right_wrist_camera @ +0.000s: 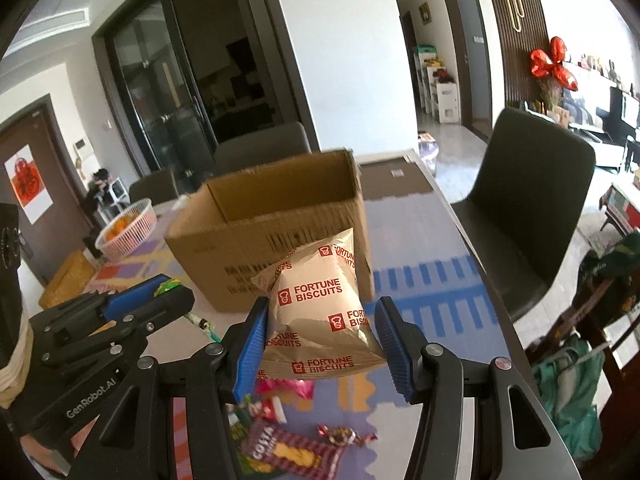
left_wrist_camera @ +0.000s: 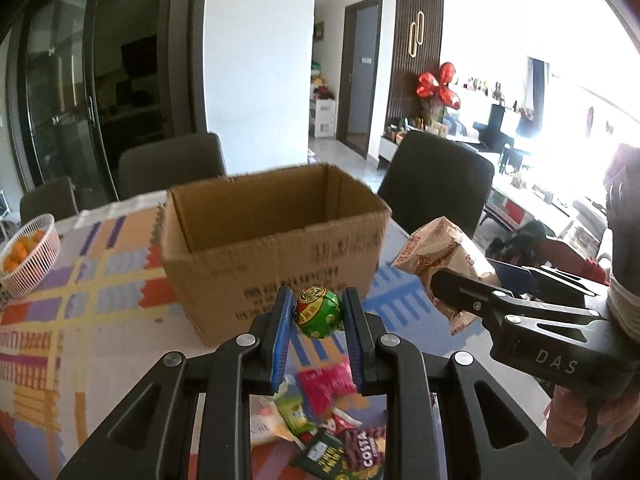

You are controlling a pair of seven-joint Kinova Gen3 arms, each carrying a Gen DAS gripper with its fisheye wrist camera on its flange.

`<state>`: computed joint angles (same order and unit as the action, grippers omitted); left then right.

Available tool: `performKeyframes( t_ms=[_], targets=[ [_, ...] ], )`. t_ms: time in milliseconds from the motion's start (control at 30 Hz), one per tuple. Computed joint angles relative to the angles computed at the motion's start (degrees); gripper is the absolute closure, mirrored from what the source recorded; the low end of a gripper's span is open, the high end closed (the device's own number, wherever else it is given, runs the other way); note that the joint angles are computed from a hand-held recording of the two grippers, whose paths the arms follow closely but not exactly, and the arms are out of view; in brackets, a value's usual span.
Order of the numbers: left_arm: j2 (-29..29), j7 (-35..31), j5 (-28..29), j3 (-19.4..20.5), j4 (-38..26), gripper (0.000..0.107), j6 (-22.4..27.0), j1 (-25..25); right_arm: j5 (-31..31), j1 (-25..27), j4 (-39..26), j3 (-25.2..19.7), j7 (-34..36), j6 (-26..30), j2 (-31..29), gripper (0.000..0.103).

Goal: Organize snacks
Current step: 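Drop the biscuits bag into the box with the right tool while the left drops the green candy, then move the right tool toward the red-pink bag while the left moves toward the Denmas bag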

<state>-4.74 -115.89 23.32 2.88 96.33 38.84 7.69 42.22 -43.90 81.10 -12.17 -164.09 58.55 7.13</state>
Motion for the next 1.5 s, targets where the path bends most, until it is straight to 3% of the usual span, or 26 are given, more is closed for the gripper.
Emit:
performKeyframes(
  t_ms=[367,700,767,1000,1200,1333,1433,1500],
  targets=[
    [1.26,1.05,-2.00,-0.38,-4.56,0.082,-2.46,-1.36,1.47,-0.41,-7.61,2.05,4.72,-0.75,3.05,0.048],
    [5.63,4.90,-7.61,0.58,-10.95,0.082,-3.00,-2.89,-2.48,-0.36,-17.31,5.97,13.78,-0.69,8.38,0.048],
    [6.57,6.11,-8.68,0.83,-11.80,0.082,-3.09,-3.03,-3.55,-0.33,-19.62,6.75,16.06,-0.39,9.69,0.059],
    [14.29,10.28,-10.86,1.30,-20.17,0.082,1.79,-3.79,-9.23,0.77,-27.65,9.64,22.93,2.12,15.05,0.062],
    [17.22,13.97,-14.33,1.49,-23.22,0.081,2.37,-3.09,-11.18,-0.13,-33.56,12.11,28.01,5.68,18.23,0.062],
    [17.12,18.73,-19.05,0.63,-23.09,0.049,1.25,-1.22,-11.76,-0.81,-35.70,13.48,29.00,6.89,19.49,0.061],
    [15.54,19.69,-20.90,0.58,-21.31,0.045,0.89,-1.02,-12.95,-0.63,-36.12,13.61,29.23,7.69,19.71,0.053],
    [14.42,19.11,-20.93,0.89,-20.08,0.041,0.41,-1.49,-13.38,-0.66,-35.28,13.68,28.89,7.44,19.32,0.052]
  ],
)
